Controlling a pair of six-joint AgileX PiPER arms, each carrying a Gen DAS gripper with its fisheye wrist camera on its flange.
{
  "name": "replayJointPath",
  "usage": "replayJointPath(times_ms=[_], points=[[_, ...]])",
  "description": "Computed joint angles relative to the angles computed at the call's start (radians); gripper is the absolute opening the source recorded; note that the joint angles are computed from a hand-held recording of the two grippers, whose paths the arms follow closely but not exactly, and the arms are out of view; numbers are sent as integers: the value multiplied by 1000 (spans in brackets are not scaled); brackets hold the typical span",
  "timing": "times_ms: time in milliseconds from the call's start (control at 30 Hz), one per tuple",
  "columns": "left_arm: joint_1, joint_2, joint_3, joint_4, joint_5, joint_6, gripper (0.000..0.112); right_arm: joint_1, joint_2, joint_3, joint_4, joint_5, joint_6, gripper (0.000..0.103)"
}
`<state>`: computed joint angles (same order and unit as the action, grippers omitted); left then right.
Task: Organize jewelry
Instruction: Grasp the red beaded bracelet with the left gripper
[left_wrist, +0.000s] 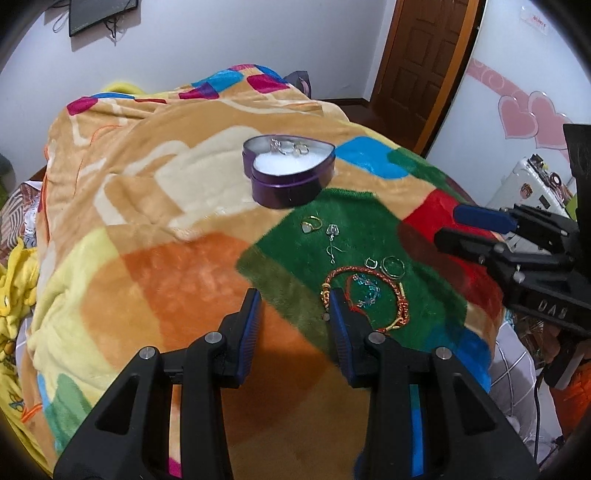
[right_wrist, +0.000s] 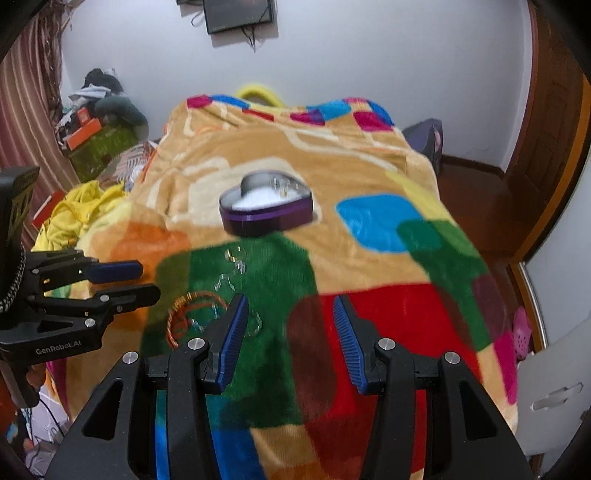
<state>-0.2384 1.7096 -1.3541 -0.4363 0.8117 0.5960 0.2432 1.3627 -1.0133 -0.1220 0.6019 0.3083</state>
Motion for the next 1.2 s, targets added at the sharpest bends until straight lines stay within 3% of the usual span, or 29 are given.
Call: replayJointPath(times_ms=[233,500,700,800,1200], points=[[-22,28,-5,-8,1,4,23,6,23,33,51,-15,-48,44],[-42,54,-5,1,-11,-12,18,15,66,30,118,-48,-115,44],[-36,75,-20,-19,-6,-14,8,3,71,32,202,-64,-190,27],[-36,75,-21,-20,-7,-14,7,10,77,29,217,-70,-215,20],[-2,11,-41,-59,4,6,7,-13,33,17,226,-74,-218,20]])
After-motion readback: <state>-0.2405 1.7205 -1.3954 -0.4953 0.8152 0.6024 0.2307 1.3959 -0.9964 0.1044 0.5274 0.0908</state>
